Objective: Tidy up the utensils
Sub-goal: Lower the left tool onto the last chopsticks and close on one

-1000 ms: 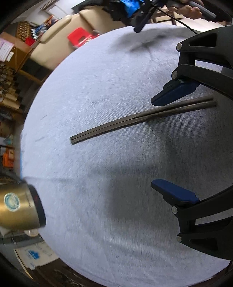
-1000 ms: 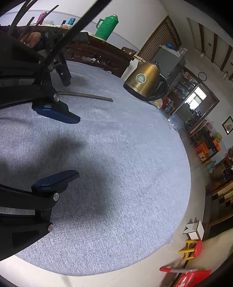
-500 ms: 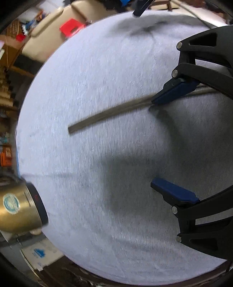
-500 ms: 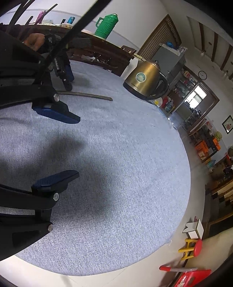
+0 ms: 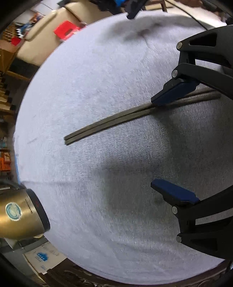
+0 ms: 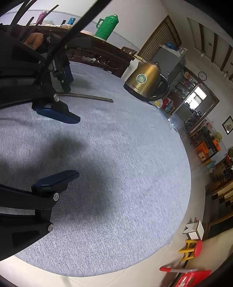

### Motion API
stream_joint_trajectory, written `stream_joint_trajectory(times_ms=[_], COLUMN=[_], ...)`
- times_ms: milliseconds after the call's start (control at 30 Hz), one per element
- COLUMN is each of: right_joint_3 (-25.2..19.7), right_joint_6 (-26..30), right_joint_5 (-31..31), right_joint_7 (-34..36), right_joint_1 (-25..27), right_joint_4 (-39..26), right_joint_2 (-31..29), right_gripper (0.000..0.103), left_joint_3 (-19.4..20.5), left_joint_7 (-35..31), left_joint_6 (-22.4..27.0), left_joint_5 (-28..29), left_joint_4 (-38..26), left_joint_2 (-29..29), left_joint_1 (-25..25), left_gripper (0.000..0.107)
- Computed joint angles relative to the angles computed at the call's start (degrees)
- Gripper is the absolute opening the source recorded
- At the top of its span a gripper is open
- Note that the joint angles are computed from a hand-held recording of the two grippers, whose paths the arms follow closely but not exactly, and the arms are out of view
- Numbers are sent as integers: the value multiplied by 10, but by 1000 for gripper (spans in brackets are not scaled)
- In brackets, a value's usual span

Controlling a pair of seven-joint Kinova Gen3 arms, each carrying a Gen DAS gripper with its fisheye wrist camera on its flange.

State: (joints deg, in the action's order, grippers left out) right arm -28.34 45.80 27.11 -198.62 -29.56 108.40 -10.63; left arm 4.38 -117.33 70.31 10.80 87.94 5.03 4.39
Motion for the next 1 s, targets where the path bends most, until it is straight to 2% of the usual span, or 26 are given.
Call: stream_joint_trajectory(times_ms=[100, 200, 400, 533, 700, 867, 1000], right_joint_3=[0, 5, 19, 31, 46, 57, 67], right_joint_6=[4, 11, 12, 13, 1, 15, 17], right_joint_5=[6, 11, 15, 19, 20, 5, -16], right_joint_7=[12, 24, 47, 68, 63, 74, 116], right_joint_1=[-5, -11, -24, -37, -50, -55, -53], right_joint_4=[-11, -22, -37, -51, -52, -49, -59], right_joint_2=[8, 16, 28, 47, 57, 51, 60], right_gripper=[58, 58, 58, 58, 58, 58, 58], left_joint_3=[-2, -5, -17, -15, -2, 7, 11], left_joint_7=[5, -2, 27, 41, 78, 108, 104], left_joint_6=[-5, -30, -27, -10, -14, 11, 6], left_joint_5=[1, -26, -30, -27, -68, -75, -69], left_joint_4=[-3, 1, -17, -56, -122, -217, -242], left_joint_2=[6, 8, 21, 49, 103, 171, 190], left_joint_1=[-2, -4, -22, -29, 5, 32, 36], left_gripper=[86, 87, 86, 85, 83, 61, 16])
